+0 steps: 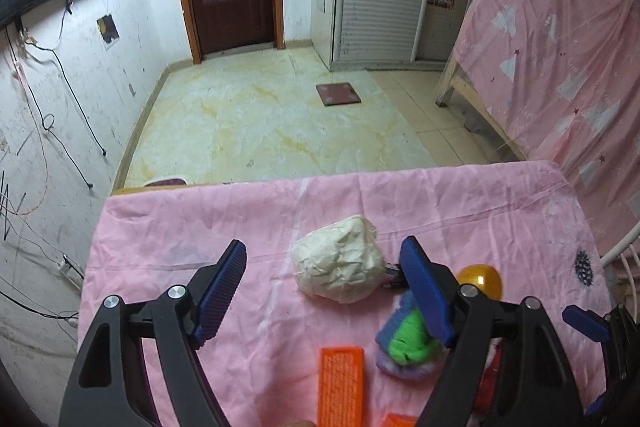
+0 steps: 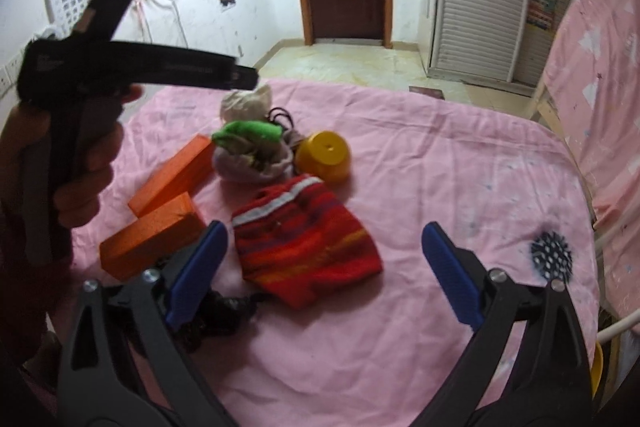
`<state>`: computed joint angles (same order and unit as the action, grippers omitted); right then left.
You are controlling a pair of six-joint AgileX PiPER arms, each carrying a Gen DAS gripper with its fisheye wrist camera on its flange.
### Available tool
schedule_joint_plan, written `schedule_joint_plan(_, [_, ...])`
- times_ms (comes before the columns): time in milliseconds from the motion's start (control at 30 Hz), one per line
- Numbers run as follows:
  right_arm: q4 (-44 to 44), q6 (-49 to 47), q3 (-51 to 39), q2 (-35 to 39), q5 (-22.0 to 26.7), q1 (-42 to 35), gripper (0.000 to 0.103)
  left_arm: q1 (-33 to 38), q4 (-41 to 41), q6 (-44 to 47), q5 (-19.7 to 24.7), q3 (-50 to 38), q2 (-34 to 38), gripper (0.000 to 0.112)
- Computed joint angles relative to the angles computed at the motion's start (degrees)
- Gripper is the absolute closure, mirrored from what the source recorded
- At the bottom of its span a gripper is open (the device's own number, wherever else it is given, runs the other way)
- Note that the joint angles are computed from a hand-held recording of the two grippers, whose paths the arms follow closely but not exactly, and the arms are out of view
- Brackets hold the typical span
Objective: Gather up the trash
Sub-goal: 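Move both tools back to the bed, left tool toward the white paper ball, then grasp the white paper ball with the left tool while the right tool grasps the red striped knit hat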
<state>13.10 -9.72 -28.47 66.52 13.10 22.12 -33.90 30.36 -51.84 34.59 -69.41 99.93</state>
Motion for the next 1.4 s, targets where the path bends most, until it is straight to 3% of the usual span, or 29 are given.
schedule_joint_plan(467, [-2.67, 2.11, -2.97, 6.52, 1.09, 1.81, 0.008, 4.19, -12.23, 10.28, -4.45, -1.26, 4.59, 0.04])
schedule_joint_plan(600, [2.45, -2.85, -3.48, 7.3, 1.93, -0.07, 0.008, 4.22, -14.6, 12.08, -4.33, -1.38, 4.89, 0.061])
schedule_joint_plan(833, [-0.13, -0.27, -4.25, 7.59, 3.01, 0.05, 0.009, 3.52, -10.41, 6.96, -5.93, 1.72, 1.74, 0.063])
schedule_joint_plan(1000, [-6.92, 6.65, -4.52, 8.17, 1.73, 2.11, 0.044, 3.08, -5.12, 0.19, -5.87, 4.0, -1.71, 0.063])
schedule_joint_plan(1167, [-9.23, 10.29, -2.24, 5.52, -0.08, 2.17, 0.067, 2.19, -2.71, -3.57, -4.82, 6.01, -5.41, 0.063])
schedule_joint_plan(1233, [-9.2, 10.96, -1.27, 3.3, -0.3, 1.9, 0.071, 1.55, -0.82, -5.33, -3.98, 7.15, -7.14, 0.063])
schedule_joint_plan(1400, [1.39, 1.19, 0.58, -1.95, 0.25, -0.77, 0.071, -1.16, 3.37, -9.9, -1.01, 8.49, -10.52, 0.063])
